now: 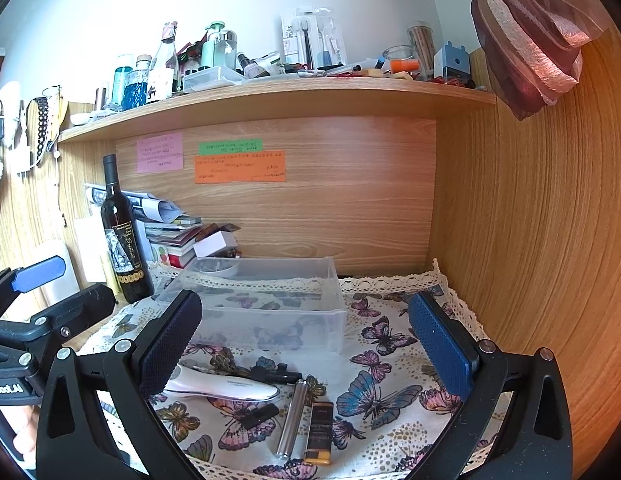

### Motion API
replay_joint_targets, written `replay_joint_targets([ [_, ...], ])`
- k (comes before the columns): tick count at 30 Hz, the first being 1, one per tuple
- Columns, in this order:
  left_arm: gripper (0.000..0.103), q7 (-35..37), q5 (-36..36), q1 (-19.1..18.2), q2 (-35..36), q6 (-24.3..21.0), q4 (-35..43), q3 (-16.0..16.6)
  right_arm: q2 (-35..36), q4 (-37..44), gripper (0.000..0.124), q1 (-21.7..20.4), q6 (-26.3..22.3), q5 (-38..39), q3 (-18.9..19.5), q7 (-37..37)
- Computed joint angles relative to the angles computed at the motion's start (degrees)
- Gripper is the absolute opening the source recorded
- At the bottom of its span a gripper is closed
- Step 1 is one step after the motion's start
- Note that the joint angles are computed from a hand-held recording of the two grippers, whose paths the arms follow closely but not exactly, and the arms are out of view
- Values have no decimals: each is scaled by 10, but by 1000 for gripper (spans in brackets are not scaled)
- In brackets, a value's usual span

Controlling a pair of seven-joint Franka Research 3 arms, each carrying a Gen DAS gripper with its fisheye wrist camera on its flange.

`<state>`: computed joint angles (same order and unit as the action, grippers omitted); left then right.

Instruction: Organize rigid objects

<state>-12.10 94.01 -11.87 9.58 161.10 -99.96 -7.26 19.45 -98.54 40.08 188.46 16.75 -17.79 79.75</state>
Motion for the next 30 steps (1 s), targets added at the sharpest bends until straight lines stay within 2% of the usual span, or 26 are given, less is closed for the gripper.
replay_joint_targets([
  [3, 103, -3, 1, 2, 4, 11, 3, 1, 1, 5, 103, -22, -5, -3, 25, -4],
  [6, 103, -11, 8, 7, 8, 31, 5, 4, 1, 13, 103, -70, -17, -10, 79, -11],
  [8, 96, -2, -5, 9, 9, 32, 3, 6, 2, 19, 103, -99, -24, -14, 108, -13],
  [9, 87, 14, -24, 12, 10, 36, 2, 6, 3, 23, 102, -98, -30, -17, 104, -8],
  [10, 82, 39, -54, 16, 11, 39, 0, 7, 5, 27, 100, -89, -36, -22, 90, 2],
  [15, 79, 123, -160, 28, 12, 48, -18, 19, 13, 51, 83, -125, -89, -50, 112, 23],
  [19, 76, 206, -252, 36, 12, 29, -37, 22, 21, 57, 74, -104, -127, -110, 72, 71],
  [21, 73, 257, -309, 43, 16, 27, -45, 20, 26, 61, 70, -107, -147, -131, 69, 87],
  [24, 71, 324, -381, 52, 22, 51, -62, 20, 32, 69, 64, -141, -187, -134, 105, 86],
  [26, 71, 363, -422, 52, 30, 45, -66, 20, 39, 79, 64, -166, -224, -130, 134, 79],
  [30, 67, 416, -487, 48, 48, 31, -65, 20, 52, 92, 59, -185, -279, -138, 154, 82],
])
